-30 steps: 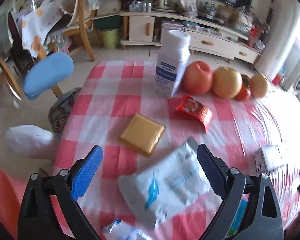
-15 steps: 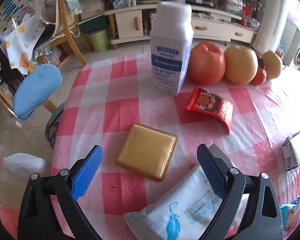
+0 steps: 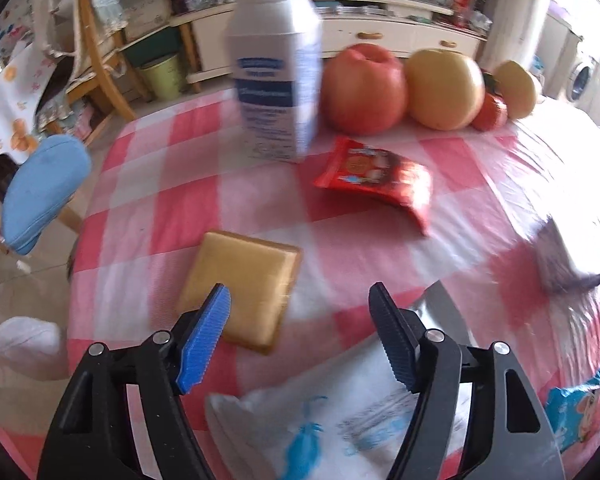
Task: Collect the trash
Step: 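Straddle the white milk carton with the right tool while the left tool straddles the yellow square pack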
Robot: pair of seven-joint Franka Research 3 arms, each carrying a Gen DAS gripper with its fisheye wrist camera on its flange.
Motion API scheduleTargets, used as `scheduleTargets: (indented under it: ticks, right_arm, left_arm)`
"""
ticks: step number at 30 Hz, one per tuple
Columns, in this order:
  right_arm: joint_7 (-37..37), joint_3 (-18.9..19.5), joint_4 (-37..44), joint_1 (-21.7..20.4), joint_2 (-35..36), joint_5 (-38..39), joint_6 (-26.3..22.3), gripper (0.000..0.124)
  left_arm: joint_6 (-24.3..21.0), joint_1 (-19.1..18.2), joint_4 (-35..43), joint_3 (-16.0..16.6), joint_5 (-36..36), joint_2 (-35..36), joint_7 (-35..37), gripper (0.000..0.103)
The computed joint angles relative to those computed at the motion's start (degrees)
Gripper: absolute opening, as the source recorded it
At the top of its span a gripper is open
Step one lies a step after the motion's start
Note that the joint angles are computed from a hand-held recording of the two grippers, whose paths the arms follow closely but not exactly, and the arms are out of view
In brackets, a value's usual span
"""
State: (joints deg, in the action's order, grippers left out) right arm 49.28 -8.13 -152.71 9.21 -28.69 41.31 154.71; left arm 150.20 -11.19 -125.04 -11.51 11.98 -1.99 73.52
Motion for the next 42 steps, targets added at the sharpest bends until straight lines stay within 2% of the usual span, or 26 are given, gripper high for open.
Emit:
scheduleTargets:
  ticks: [3,5,6,9,11,14,17,21,24,29,31,33,36,37,42]
  right_arm:
    - [-4.3,-3.2,0.7,2.8,-1.6,3.8,-7.1,0.095]
    - [-7.2,-3.4,0.3,3.2,-3.2,6.4,-8.2,0.095]
    - [-8.0,-2.6,0.1,2.8,-3.6,6.9,-7.4,0.095]
    - [-7.0,2.2,-2.0,1.1,-4.5,4.8,2.1,0.095]
    - [-5.3,2.8,-2.2,1.2,-3.5,3.3,5.4,0.095]
    - [-4.3,1.4,-1.2,3.0,-1.3,2.7,6.3,0.095]
    - [-4.5,2.0,-0.4,3.7,1.4,0.5,8.9,0.095]
    - [-3.7,3.6,-0.1,4.0,4.5,-2.9,13.7,0.095]
    - [-4.2,2.4,0.2,5.7,5.6,-3.6,15.6,0.095]
    - [-4.4,0.7,1.0,7.2,6.5,-2.8,16.9,0.095]
    - [-5.9,-1.6,1.8,9.0,6.8,-0.8,16.9,0.095]
    - [-7.6,-2.9,2.8,9.8,7.5,0.8,15.7,0.095]
    - [-9.5,-2.6,4.2,8.9,9.1,1.3,12.9,0.095]
    - [-10.6,-2.7,4.9,8.7,9.6,1.8,11.0,0.095]
    - [-9.6,0.8,5.3,4.9,10.4,0.6,8.6,0.093]
  left_arm:
    - [-0.1,-0.8,0.1,-0.2,-5.8,-0.2,7.2,0.072]
    - [0.0,-0.9,0.0,-0.4,-4.1,-0.5,6.8,0.072]
    - [0.5,-0.8,-0.2,-0.4,-3.0,-0.7,5.8,0.072]
    - [0.6,0.2,-0.9,-0.2,2.6,-1.5,0.5,0.072]
    - [-0.7,1.2,-1.0,-0.1,7.6,-1.8,-3.9,0.072]
    - [-1.5,2.0,-1.6,0.4,9.8,-2.3,-6.9,0.072]
    - [-1.6,2.5,-1.3,0.6,12.0,-1.9,-8.6,0.073]
    - [-2.2,2.9,0.4,0.7,14.2,0.0,-10.2,0.082]
    - [-2.1,2.7,1.3,0.7,16.0,1.0,-10.3,0.083]
    - [-0.6,2.8,1.5,1.1,13.6,1.6,-10.5,0.082]
    - [0.5,2.7,1.2,1.1,11.0,1.6,-9.0,0.073]
    - [1.0,2.5,1.2,0.9,11.6,1.8,-9.8,0.061]
    - [0.7,2.1,1.4,0.6,15.0,2.0,-13.3,0.06]
    - [1.2,2.1,1.2,0.7,13.9,1.9,-12.9,0.06]
    - [0.8,1.9,1.2,0.6,11.9,1.7,-12.6,0.059]
